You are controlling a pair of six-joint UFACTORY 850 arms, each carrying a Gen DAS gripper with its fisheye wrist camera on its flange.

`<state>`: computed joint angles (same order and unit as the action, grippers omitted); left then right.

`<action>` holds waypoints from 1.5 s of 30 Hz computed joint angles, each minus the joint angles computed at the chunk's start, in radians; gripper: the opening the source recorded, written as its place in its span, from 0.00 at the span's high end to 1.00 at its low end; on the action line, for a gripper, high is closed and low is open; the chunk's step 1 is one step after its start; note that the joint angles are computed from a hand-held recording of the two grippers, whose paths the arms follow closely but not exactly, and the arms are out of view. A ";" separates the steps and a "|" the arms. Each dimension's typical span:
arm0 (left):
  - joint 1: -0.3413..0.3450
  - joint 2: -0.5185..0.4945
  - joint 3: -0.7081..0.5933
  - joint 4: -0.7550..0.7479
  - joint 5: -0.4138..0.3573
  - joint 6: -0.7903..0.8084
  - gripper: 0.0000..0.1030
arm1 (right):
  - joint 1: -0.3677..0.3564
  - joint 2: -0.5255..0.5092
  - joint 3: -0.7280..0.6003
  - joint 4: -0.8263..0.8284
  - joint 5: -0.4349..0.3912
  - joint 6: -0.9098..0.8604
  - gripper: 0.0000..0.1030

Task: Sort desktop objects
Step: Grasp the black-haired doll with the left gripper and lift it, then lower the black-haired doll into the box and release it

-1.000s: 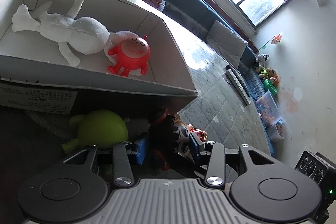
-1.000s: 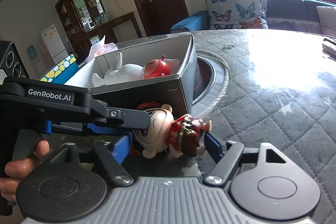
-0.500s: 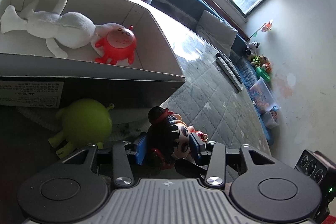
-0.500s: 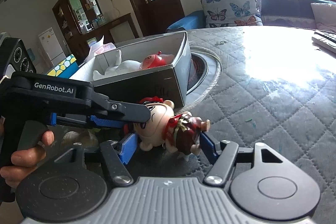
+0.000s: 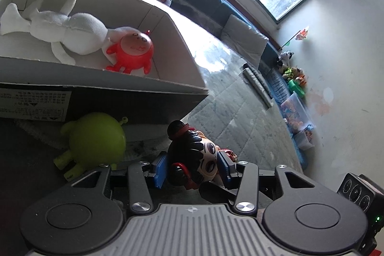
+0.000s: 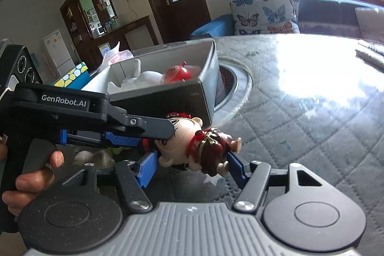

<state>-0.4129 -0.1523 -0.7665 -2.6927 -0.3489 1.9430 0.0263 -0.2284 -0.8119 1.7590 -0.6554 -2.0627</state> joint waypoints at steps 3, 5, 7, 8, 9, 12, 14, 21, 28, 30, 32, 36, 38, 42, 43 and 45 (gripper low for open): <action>0.000 0.048 0.024 -0.073 -0.021 0.074 0.54 | 0.011 0.042 0.008 0.020 0.007 -0.045 0.37; -0.001 0.086 0.038 -0.160 -0.027 0.165 0.54 | 0.023 0.060 -0.002 0.027 0.003 -0.066 0.37; 0.005 0.116 0.046 -0.238 -0.029 0.245 0.54 | 0.040 0.072 -0.021 0.033 -0.003 -0.087 0.37; 0.012 0.130 0.049 -0.264 -0.031 0.271 0.54 | 0.047 0.070 -0.032 0.034 -0.004 -0.094 0.37; 0.022 0.141 0.051 -0.278 -0.031 0.284 0.54 | 0.061 0.065 -0.052 0.035 -0.006 -0.102 0.37; 0.064 0.159 0.052 -0.292 -0.035 0.295 0.54 | 0.102 0.033 -0.114 0.030 -0.004 -0.104 0.37; 0.095 0.161 0.053 -0.291 -0.040 0.286 0.54 | 0.130 0.001 -0.161 0.009 0.005 -0.089 0.37; 0.210 0.107 0.036 -0.132 -0.046 0.078 0.54 | 0.219 -0.115 -0.300 -0.091 0.076 -0.033 0.37; 0.265 0.033 0.022 0.015 -0.082 -0.097 0.54 | 0.257 -0.200 -0.384 -0.226 0.121 0.074 0.38; 0.270 0.026 0.019 0.035 -0.077 -0.112 0.54 | 0.262 -0.211 -0.395 -0.256 0.123 0.096 0.38; 0.267 0.023 0.012 0.026 -0.059 -0.099 0.54 | 0.265 -0.218 -0.403 -0.278 0.125 0.114 0.38; 0.261 0.020 -0.003 0.052 -0.021 -0.126 0.53 | 0.265 -0.228 -0.423 -0.353 0.123 0.188 0.38; 0.258 0.015 -0.020 0.111 0.019 -0.172 0.53 | 0.263 -0.238 -0.442 -0.419 0.115 0.253 0.38; 0.254 0.000 -0.051 0.225 0.078 -0.279 0.53 | 0.264 -0.255 -0.470 -0.526 0.108 0.353 0.38; 0.257 -0.005 -0.058 0.271 0.082 -0.324 0.53 | 0.263 -0.259 -0.477 -0.553 0.103 0.381 0.38; 0.265 -0.012 -0.065 0.340 0.079 -0.397 0.53 | 0.261 -0.267 -0.490 -0.592 0.092 0.420 0.38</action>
